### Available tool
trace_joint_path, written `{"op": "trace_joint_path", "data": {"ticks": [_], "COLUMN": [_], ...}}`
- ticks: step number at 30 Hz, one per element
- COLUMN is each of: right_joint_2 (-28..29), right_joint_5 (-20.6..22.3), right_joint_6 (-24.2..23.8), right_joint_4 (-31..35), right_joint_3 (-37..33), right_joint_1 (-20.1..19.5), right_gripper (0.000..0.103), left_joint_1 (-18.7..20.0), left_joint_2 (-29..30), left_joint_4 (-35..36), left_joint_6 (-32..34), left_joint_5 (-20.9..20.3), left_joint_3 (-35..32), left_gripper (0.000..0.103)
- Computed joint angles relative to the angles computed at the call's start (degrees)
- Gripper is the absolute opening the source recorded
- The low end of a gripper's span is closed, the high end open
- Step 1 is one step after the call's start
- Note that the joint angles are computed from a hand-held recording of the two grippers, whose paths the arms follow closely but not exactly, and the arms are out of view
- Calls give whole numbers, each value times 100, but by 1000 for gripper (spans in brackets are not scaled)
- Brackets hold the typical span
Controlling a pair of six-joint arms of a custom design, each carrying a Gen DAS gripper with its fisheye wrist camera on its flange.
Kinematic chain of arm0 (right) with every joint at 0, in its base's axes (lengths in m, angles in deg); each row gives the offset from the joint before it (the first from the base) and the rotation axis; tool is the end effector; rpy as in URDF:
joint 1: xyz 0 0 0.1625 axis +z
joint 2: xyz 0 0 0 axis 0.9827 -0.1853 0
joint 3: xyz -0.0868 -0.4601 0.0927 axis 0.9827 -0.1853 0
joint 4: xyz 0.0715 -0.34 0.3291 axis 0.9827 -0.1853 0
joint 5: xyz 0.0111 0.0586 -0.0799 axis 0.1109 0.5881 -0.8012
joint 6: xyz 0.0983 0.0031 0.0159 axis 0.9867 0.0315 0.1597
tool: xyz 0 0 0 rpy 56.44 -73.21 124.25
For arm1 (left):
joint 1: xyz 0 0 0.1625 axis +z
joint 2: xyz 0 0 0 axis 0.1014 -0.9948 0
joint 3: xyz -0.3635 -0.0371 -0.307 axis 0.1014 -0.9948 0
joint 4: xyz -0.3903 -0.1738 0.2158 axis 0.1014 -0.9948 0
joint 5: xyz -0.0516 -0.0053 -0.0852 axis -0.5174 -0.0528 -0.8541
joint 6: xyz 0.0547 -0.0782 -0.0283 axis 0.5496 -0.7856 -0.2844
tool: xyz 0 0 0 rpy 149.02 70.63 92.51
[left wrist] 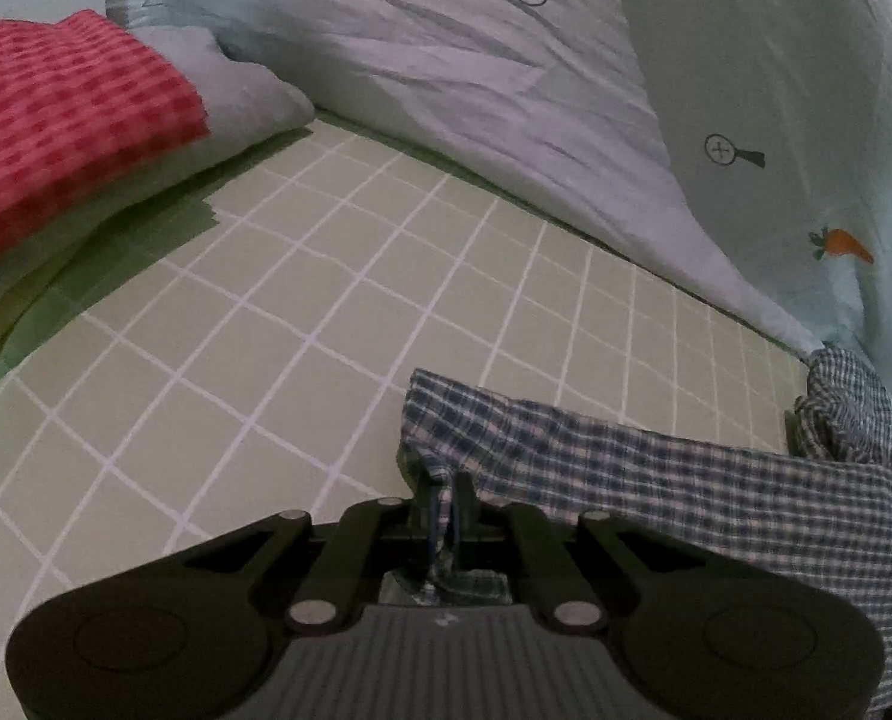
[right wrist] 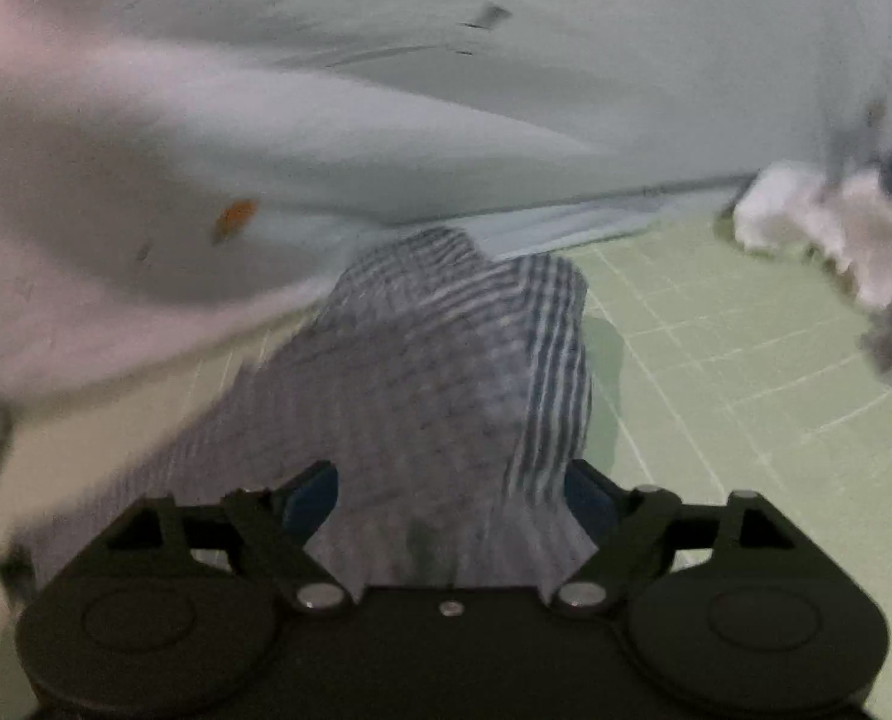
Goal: Fold clothes
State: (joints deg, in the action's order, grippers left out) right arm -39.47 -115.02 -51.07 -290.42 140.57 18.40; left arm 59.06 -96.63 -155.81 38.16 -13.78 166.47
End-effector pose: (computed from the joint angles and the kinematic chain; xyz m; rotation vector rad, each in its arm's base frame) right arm 0.1589 -0.6615 0.2070 -0.1252 -2.1675 1.2648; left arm -0.1264 -0.7439 0.2354 -0.0087 2.4585 -0.8869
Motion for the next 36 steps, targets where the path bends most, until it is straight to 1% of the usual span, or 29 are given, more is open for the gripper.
{"op": "trace_joint_path", "data": {"ticks": [1,2,3,4,5,6,7,9,12,15,16,17,18,19,20,21,22,24,25,26,27,28,29,31,33,36], "right_joint_2": [-15,-48,-98,-164,-227,-277,-270,-202,-7,75,107,146,151,96,23,-47,-114,-290,-361,-417,-475,-517,-553,-725,-842,-859], "right_joint_5": [178,337,521,864,1277,1683,1849,1915,1776,1804,1689,1520,1349,1195,1050,909,772,354,71,-241,-544,-762,-912,-1145,-1357,-1778], "right_joint_6": [167,464,845,1187,1490,1777,1830,1747,1369,1307,1233,1128,979,806,625,437,241,-317,-582,-841,-1024,-1045,-919,-271,255,662], "right_joint_4": [113,377,703,953,1158,1349,1506,1798,2083,2101,2102,2102,2086,1928,1709,1487,1263,695,413,130,-159,-349,-441,-304,-132,101], "right_joint_3": [-139,-277,-396,-445,-476,-522,-605,-808,-1165,-1362,-1435,-1516,-1560,-1470,-1333,-1202,-1077,-622,-369,-120,176,474,753,1358,1896,2426], "right_joint_1": [-164,-346,-519,-683,-848,-1009,-1090,-1166,-1182,-1263,-1256,-1234,-1199,-1141,-1075,-1008,-941,-751,-647,-541,-436,-323,-217,-64,81,254], "right_gripper": [83,83,79,75,52,5,4,4,4,4,6,14,24,30,42,51,55,70,76,84,86,86,86,88,90,90], "left_joint_1": [25,30,33,30,28,26,21,3,0,-1,-5,-11,-14,-11,-8,-7,-8,-45,-79,-124,-179,-245,-318,-466,-639,-970], "left_joint_2": [12,3,-7,-6,-3,5,12,22,48,73,78,83,86,83,77,57,35,-15,-43,-76,-117,-167,-223,-331,-440,-557], "left_joint_4": [-15,-10,6,20,28,14,2,0,35,-24,-24,-32,-38,-37,-30,2,30,34,9,-28,-60,-103,-163,-282,-420,-650], "left_joint_6": [43,55,66,89,117,164,207,249,194,170,162,147,124,74,11,-102,-211,-351,-375,-388,-403,-410,-404,-382,-327,-205], "left_joint_5": [-20,-28,-31,-24,-14,10,35,98,145,169,184,202,214,208,200,184,173,212,242,281,318,350,373,406,454,598], "left_joint_3": [-23,-16,-16,-21,-24,-23,-21,-15,-46,-49,-49,-46,-44,-44,-43,-39,-33,16,54,103,158,226,305,455,620,882], "left_gripper": [6,6,6,6,6,6,6,6,6,6,6,6,6,6,6,6,6,6,6,6,6,6,6,6,6,6]}}
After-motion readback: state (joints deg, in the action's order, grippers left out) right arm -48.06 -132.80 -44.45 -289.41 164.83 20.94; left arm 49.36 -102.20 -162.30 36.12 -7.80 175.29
